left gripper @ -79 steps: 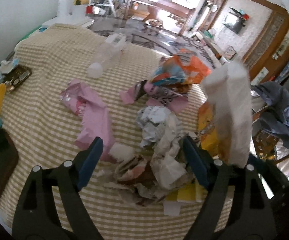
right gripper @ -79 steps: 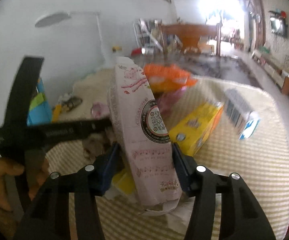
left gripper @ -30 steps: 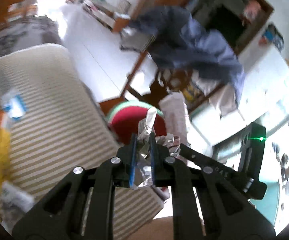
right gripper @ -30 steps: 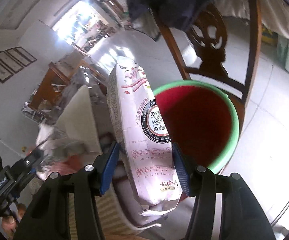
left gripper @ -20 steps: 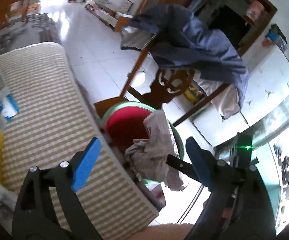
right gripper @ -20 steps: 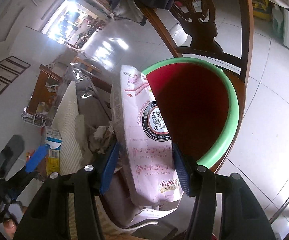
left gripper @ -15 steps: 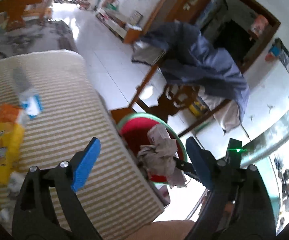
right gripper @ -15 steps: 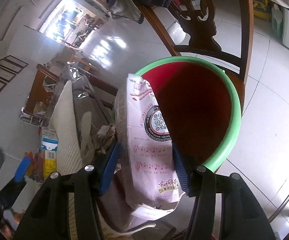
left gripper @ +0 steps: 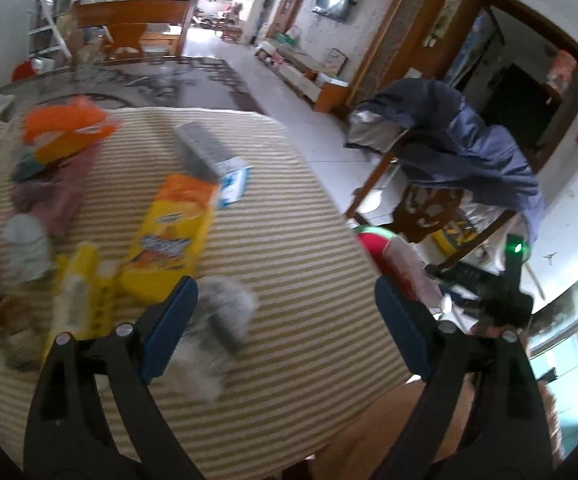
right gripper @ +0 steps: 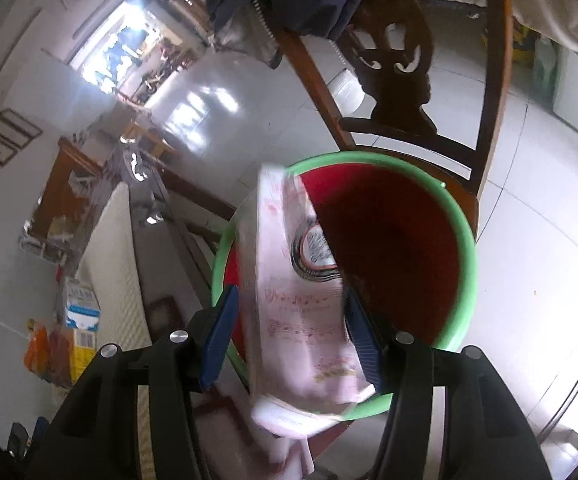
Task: Collect trash
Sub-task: 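Grasp the pink plastic bag with the left tool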
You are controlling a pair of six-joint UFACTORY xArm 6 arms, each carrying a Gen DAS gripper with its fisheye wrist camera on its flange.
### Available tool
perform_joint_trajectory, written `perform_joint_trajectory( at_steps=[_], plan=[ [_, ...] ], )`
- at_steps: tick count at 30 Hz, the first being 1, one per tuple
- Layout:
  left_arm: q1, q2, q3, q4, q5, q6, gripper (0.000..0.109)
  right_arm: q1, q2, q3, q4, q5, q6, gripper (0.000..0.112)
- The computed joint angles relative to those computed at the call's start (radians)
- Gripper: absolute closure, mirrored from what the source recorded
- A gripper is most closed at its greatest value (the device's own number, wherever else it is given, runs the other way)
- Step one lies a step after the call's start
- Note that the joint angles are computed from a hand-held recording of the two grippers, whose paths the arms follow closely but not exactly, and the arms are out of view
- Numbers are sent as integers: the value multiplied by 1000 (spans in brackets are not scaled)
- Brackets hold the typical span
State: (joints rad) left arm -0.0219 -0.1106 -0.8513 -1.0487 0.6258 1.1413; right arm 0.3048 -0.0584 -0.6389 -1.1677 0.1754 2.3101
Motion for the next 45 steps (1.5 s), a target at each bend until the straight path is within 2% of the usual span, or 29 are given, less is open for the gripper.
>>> perform_joint_trajectory(
  at_steps=[4,6,9,11,15,18,19,20,22,23,24,25,26,27,28,29,31,33,37,39,42,45],
  plan=[
    [38,-12,19,27,-80,16,21,44,-44,4,62,105,-46,40],
    [61,-4,14,39,-125,12,21,55,-68,10,71,127,-45,39],
    [111,41,-26,64,-208,-32,21,70,-95,3,41,111,3,39],
    [160,92,-75,134,-233,-148,21,96,-91,-35,24,112,6,39],
    [264,229,-219,336,-225,-447,21,171,-26,-164,38,127,-95,37],
    [308,353,-353,515,-183,-642,21,224,77,-291,55,106,-178,33],
    [319,384,-388,543,-167,-677,21,244,121,-339,97,101,-252,33],
    [327,424,-429,577,-154,-713,21,264,158,-378,173,113,-357,33],
    [332,505,-498,703,-148,-822,21,315,216,-461,273,208,-538,33],
    [334,536,-523,749,-141,-856,26,330,223,-482,283,241,-574,33],
    [343,560,-554,753,-92,-858,31,338,229,-495,265,259,-567,33],
    [352,593,-596,715,-24,-848,44,343,235,-504,255,268,-556,33],
    [356,607,-611,663,2,-823,46,344,248,-515,274,270,-569,33],
    [355,600,-601,654,-14,-813,48,344,255,-517,292,266,-584,33],
    [350,594,-593,680,-29,-813,57,344,269,-528,323,261,-612,33],
    [350,589,-586,663,-22,-792,74,348,270,-524,317,258,-606,33],
    [358,558,-556,538,-6,-717,76,354,279,-533,309,249,-597,33],
    [362,490,-481,415,-24,-634,78,356,300,-550,323,207,-596,32],
    [376,262,-238,93,-54,-342,78,361,382,-631,457,151,-709,32],
    [364,188,-147,34,-82,-267,78,362,435,-689,547,115,-782,29],
    [357,193,-154,48,-60,-257,78,368,559,-849,756,75,-950,28],
    [365,195,-165,40,-65,-258,78,375,678,-1036,930,92,-1083,25]
  ],
)
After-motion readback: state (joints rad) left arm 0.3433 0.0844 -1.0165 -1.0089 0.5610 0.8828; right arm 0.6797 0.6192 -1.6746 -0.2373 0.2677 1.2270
